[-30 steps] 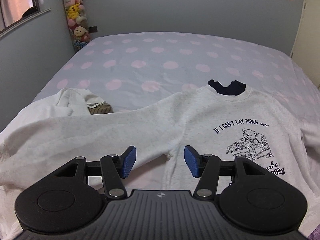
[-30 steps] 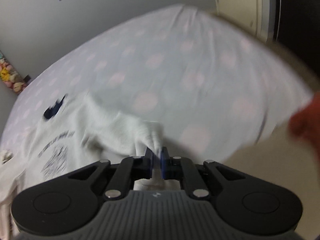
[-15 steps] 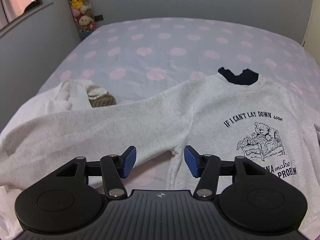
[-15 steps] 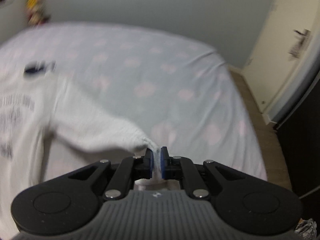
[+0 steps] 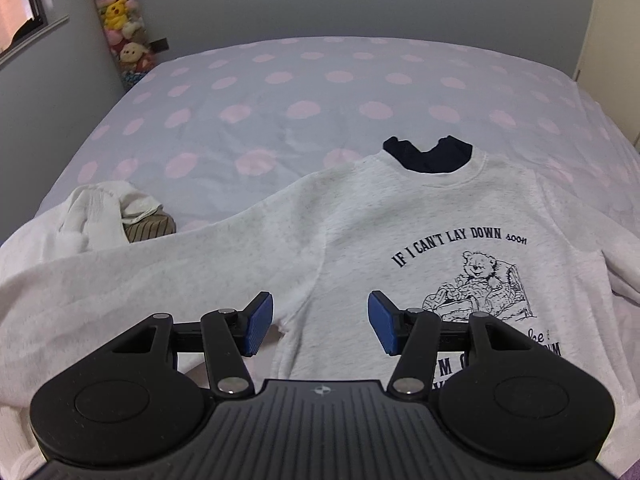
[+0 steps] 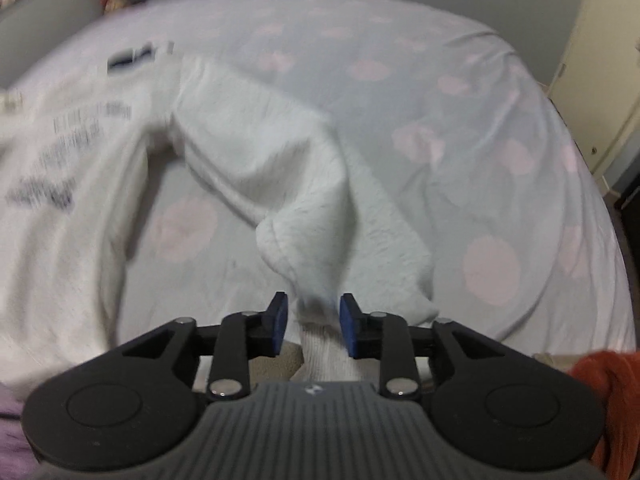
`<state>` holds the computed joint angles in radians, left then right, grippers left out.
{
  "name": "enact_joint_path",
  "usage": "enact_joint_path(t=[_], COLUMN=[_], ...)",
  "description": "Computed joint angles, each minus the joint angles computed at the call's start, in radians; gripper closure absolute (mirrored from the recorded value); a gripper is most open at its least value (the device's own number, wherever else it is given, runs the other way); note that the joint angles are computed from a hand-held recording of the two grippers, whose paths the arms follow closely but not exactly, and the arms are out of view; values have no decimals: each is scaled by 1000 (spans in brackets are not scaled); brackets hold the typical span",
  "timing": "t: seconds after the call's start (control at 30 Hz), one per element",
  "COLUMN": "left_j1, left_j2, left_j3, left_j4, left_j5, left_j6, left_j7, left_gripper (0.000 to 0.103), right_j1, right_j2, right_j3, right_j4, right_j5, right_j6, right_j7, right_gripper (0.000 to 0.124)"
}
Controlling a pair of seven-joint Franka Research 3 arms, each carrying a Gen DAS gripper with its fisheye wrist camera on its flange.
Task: Fold clothes
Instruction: 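Grasp the other sleeve cuff with the right gripper and pull it outward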
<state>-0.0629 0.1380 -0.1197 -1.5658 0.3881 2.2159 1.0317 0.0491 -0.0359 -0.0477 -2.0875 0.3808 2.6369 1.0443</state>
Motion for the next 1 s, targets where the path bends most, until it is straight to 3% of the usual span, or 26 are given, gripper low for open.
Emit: enact_joint_path(t=[0.1, 0.2, 0.33, 0.47, 0.6, 0.9, 1.0], left_j1=[1, 4, 3, -1, 1, 6, 6], left_j2=[0, -1, -12, -33, -43, -60, -66], left_j3=[1, 1, -3, -4, -2, -8, -8], left_j4=[-3, -14, -27, -36, -39, -84, -97], left_j5=[-2, -22, -34, -13, 4, -34, -42], left_j6=[-2, 3, 4, 0, -18, 22, 33], left_j7=[-7, -25, -29, -35, -44, -34, -37], left_gripper=[52, 52, 52, 52, 52, 52, 52], right_j1=[-18, -50, -71, -60, -43, -36, -29], right_j2=[-43, -34, 38, 85, 62, 15, 23], right_j3=[-20, -28, -37, -31, -26, -9, 5], right_j4=[-26, -22, 29, 55, 32, -18, -24], right_j5=[86, 37, -1, -139, -283, -507, -683], right_j6=[31, 46, -3, -30, -10, 14, 30], right_j7=[50, 222, 383, 476, 516, 544, 596], right_gripper=[77, 77, 78, 78, 89, 90, 101])
